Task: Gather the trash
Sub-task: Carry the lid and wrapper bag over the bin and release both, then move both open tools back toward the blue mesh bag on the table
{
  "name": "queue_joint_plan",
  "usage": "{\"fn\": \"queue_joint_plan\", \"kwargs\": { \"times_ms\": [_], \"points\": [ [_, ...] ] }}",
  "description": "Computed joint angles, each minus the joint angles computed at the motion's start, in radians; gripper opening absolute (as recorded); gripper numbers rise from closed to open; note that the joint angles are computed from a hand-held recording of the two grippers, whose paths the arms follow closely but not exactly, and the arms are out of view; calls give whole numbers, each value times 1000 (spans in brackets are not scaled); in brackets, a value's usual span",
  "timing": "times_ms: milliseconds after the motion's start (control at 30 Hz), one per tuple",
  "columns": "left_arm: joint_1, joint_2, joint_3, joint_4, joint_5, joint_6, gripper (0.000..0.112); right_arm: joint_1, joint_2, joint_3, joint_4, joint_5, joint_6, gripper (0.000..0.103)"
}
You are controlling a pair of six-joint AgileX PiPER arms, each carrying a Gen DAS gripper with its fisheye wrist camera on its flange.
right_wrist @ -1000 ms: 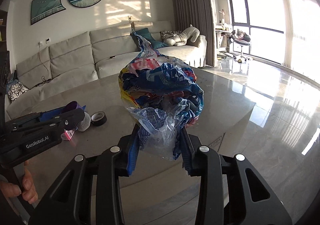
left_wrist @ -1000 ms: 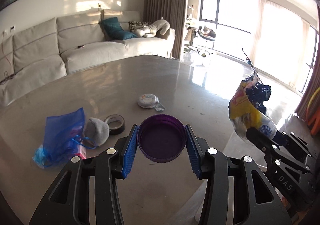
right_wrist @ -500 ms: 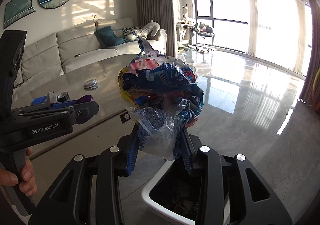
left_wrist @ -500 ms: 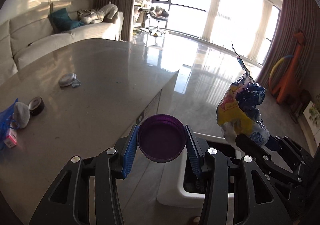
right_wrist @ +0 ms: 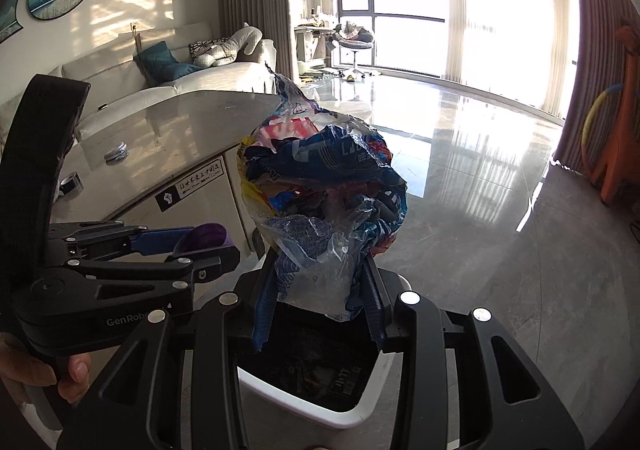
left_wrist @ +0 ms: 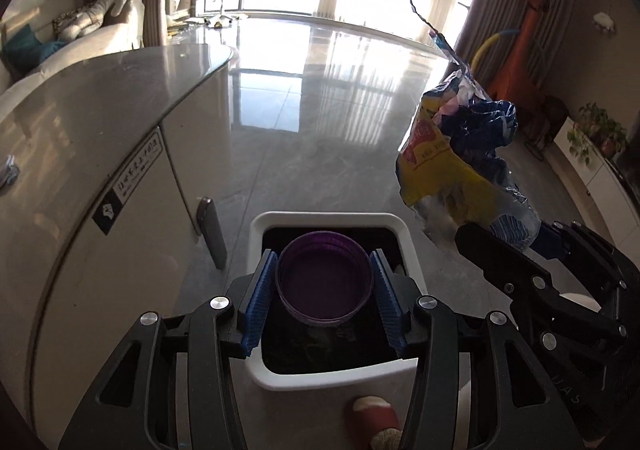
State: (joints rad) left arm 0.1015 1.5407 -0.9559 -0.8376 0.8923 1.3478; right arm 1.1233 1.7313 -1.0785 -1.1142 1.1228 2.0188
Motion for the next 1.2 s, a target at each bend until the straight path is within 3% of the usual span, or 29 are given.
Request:
{"fn": "queue_joint_plan", "kwargs": {
  "times_ms": [33, 67, 100, 267, 633, 700, 733, 767, 800, 1200],
  "points": [
    [-37, 4, -1, 43, -59, -58, 84, -2, -10, 18, 4, 1, 13, 39],
    [-71, 11, 5, 78, -134, -104, 96, -6, -17, 30, 10, -2, 20, 39],
    [-83, 16, 12, 81, -173, -111, 98, -11, -19, 34, 17, -2, 21, 39],
    [-83, 81, -66, 83, -159, -118, 98, -26, -30, 66, 28, -18, 34, 40],
    [-22, 21, -37, 0, -194, -70, 98, -79, 15, 63, 34, -157, 3, 40],
    [3, 27, -49, -5, -185, -70, 98, -104, 47, 24, 92, -184, -87, 49],
    [19, 29, -56, -6, -173, -71, 98, -119, 68, 0, 129, -197, -145, 66],
    [32, 33, -64, -8, -169, -72, 98, -125, 86, -19, 154, -202, -180, 92],
    [45, 32, -67, -11, -171, -71, 98, -126, 100, -36, 162, -196, -198, 100],
    [303, 19, -141, -85, -134, -18, 98, -87, 75, -110, 33, -175, -196, 99]
  ]
}}
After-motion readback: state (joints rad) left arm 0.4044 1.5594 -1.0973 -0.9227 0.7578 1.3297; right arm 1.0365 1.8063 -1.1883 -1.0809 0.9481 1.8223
